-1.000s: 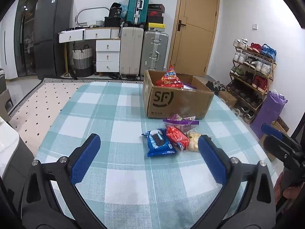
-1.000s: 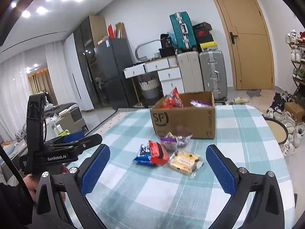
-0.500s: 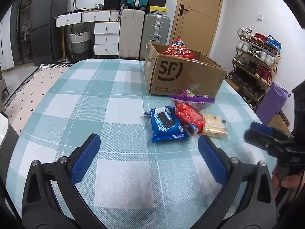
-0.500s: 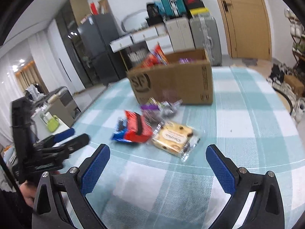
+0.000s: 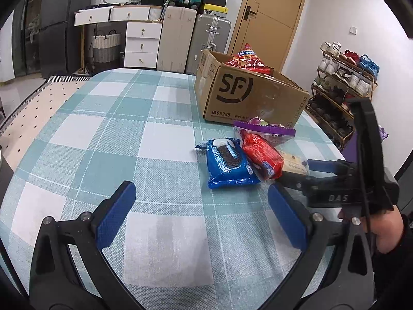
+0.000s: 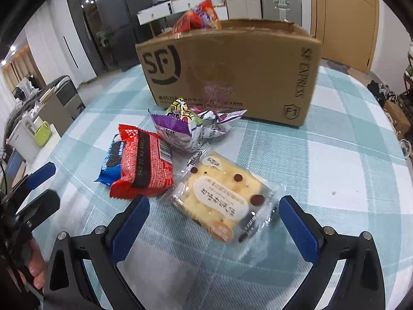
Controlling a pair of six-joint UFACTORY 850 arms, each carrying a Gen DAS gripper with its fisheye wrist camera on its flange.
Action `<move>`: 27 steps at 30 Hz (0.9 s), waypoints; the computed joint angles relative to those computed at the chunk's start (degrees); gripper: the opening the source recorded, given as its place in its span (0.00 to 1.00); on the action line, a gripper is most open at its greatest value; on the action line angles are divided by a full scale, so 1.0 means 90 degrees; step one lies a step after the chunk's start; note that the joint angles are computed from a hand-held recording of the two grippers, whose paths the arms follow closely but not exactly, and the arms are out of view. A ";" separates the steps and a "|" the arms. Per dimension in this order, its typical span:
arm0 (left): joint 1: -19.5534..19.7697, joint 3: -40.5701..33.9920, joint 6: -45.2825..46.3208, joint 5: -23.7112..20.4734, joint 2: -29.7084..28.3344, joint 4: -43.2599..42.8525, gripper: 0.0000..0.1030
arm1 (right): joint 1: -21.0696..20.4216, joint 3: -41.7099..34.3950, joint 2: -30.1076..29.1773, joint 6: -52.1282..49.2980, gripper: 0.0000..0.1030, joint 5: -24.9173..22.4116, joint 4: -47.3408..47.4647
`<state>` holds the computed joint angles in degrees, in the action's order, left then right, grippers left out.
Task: Organize snacks
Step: 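Grasp the yellow cake pack with the right gripper and lift it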
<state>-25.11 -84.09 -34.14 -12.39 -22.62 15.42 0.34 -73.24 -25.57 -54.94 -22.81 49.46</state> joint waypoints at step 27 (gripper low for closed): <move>0.0074 0.0059 0.0104 0.0018 0.0000 -0.0353 0.99 | -0.0246 0.0426 0.0286 -0.1039 0.70 -0.0005 0.1051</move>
